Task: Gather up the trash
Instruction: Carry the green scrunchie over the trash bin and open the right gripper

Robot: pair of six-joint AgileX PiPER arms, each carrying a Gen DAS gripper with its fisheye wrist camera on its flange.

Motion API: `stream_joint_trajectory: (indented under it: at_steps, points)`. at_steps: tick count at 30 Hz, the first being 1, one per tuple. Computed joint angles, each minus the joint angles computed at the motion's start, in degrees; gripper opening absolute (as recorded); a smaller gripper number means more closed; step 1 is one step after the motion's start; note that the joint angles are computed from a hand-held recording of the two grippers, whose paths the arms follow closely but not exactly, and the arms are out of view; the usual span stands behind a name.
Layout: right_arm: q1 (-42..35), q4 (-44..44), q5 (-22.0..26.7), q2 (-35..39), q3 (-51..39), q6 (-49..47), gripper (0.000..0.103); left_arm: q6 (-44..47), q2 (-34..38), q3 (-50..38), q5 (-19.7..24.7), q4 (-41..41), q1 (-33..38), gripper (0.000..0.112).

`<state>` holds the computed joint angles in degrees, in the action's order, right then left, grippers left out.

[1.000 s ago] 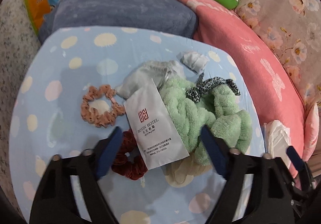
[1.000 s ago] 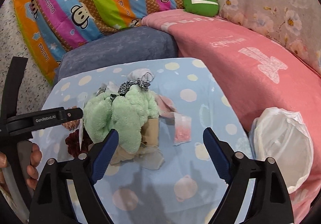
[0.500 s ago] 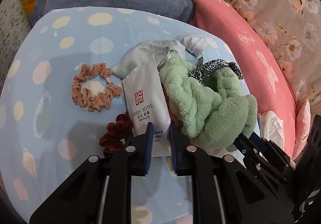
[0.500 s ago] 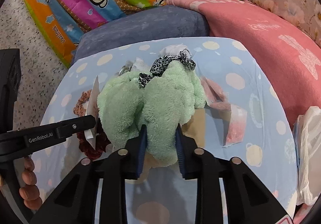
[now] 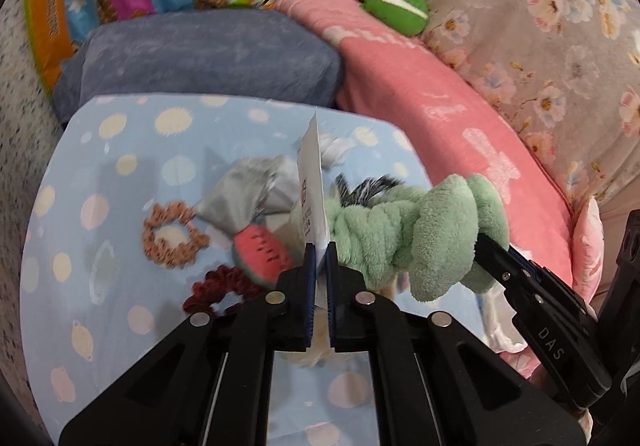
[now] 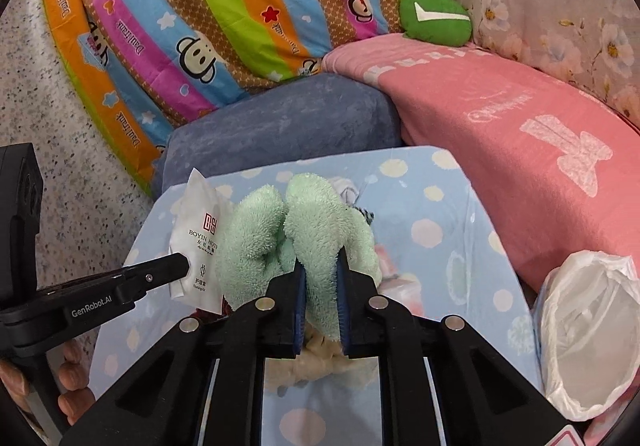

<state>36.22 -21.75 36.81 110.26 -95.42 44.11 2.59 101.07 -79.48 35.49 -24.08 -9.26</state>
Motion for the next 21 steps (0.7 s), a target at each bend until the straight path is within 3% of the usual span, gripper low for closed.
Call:
stream_joint_trajectory:
  at_steps: [11, 21]
  points:
    - [-5.32, -10.93, 2.88, -14.93, 6.35, 7.12, 0.012, -4.48, 2.75, -15.77, 4.47, 4.24, -12.01, 0.004]
    - [-16.6, -13.33, 4.19, -26.68, 15.94, 8.2, 0.012, -8.22, 16.23, -40.2, 13.33, 7.72, -24.24, 0.004]
